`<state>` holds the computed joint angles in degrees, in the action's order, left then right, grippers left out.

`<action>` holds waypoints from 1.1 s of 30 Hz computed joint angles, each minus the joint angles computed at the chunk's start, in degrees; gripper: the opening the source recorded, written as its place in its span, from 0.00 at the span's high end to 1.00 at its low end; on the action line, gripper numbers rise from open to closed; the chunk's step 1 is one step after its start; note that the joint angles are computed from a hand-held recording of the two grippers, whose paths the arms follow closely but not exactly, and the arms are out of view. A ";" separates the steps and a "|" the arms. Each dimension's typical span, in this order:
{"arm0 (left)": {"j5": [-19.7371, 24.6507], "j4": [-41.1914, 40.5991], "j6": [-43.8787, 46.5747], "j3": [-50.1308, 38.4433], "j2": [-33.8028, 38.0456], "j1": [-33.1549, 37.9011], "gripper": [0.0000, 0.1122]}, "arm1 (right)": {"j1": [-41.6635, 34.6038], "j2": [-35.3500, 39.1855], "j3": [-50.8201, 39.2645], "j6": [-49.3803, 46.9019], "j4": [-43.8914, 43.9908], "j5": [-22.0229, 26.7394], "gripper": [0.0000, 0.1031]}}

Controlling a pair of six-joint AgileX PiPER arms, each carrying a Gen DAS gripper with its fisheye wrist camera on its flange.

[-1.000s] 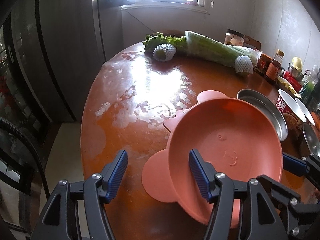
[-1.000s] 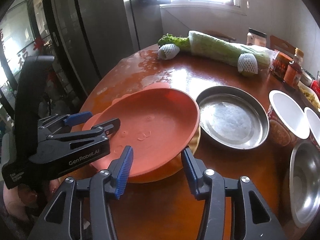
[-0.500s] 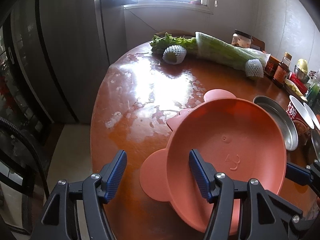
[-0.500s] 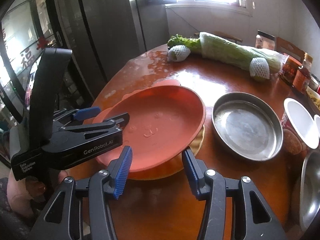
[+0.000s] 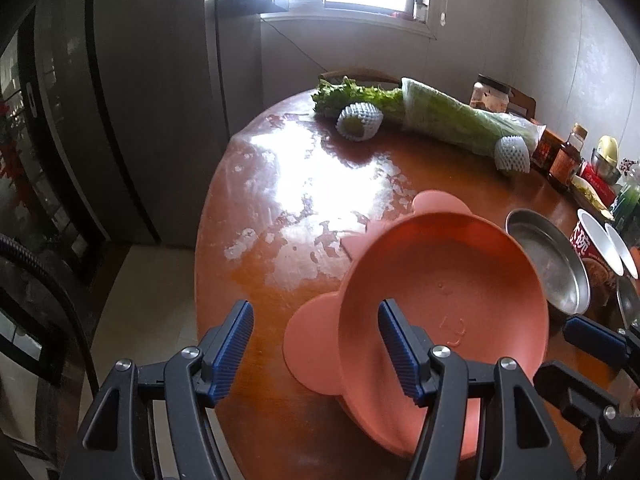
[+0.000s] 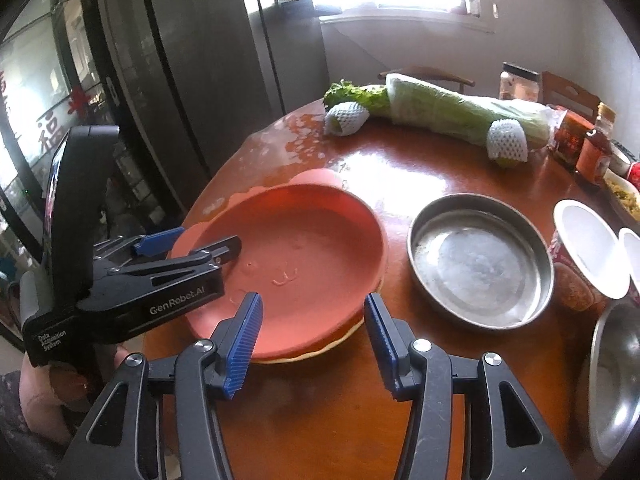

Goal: Organize plates and bowls
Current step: 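Open the left tool to release the pink plate on the stack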

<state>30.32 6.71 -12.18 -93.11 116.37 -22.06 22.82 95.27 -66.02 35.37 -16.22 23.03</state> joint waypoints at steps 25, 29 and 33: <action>1.97 5.85 -4.71 -0.59 -5.97 -9.59 0.39 | -6.72 -13.51 12.07 7.29 -4.61 0.01 0.45; 3.79 5.86 -4.27 -3.62 -4.49 -12.13 0.39 | -8.36 -14.29 14.04 4.90 -1.15 -1.51 0.44; 6.76 6.20 -4.09 -8.60 -1.38 -14.39 0.39 | -9.39 -13.92 15.23 3.66 0.33 -2.45 0.44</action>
